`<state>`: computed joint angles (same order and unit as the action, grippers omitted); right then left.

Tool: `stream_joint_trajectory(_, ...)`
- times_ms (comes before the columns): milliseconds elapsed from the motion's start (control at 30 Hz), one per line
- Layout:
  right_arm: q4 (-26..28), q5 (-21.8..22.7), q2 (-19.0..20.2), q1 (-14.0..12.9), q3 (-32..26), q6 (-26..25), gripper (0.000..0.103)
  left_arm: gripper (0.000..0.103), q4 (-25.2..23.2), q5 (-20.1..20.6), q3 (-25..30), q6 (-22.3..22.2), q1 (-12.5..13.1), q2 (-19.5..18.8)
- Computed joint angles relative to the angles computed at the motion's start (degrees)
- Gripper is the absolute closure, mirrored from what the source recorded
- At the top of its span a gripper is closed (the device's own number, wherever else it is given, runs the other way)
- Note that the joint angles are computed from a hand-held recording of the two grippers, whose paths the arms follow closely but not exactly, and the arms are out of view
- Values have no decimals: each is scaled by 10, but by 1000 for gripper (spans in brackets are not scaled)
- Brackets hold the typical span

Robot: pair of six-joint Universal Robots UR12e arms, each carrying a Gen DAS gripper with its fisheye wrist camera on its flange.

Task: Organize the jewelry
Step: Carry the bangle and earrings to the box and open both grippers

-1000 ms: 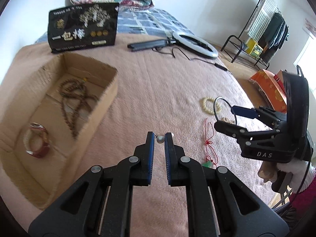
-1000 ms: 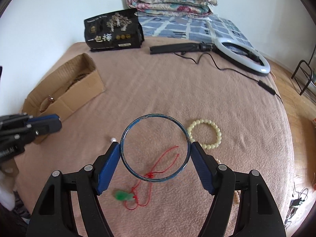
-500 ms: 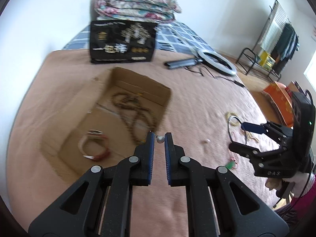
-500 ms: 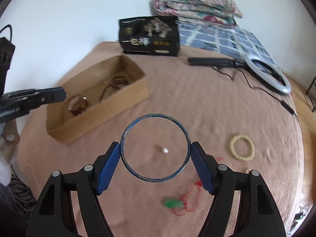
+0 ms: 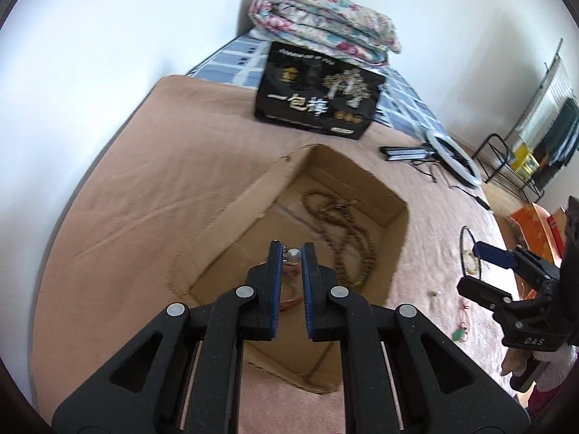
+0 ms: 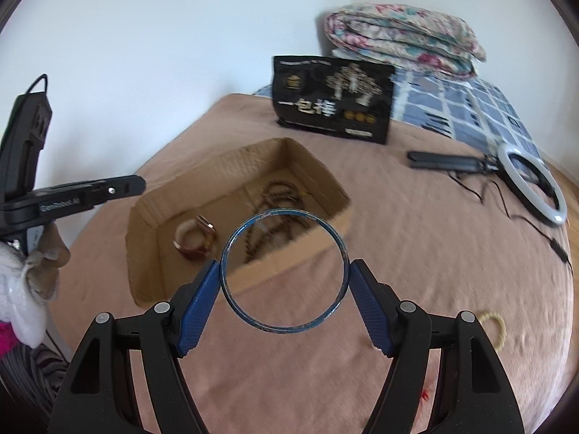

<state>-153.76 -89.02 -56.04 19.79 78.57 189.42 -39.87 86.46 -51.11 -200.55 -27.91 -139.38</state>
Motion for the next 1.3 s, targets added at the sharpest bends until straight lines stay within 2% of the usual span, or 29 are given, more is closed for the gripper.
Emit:
stream_joint_trajectory(167, 22, 6, 22, 7, -36, -13, 31, 94, -21, 2, 2, -13, 4, -3)
stream_joint_trajectory(533, 68, 8, 61, 14, -93, -22, 31, 94, -54, 12, 14, -8, 1, -13)
stream_joint_trajectory(1067, 77, -3, 75, 16, -116, -24, 31, 94, -60, 19, 19, -13, 0, -16)
stream_joint_trajectory(1167, 75, -4, 76, 16, -117, -25, 25, 70, -63, 21, 20, -16, 0, -16)
stream_joint_trajectory(1300, 68, -4, 74, 15, -114, -22, 24, 69, -59, 24, 18, -16, -1, -15)
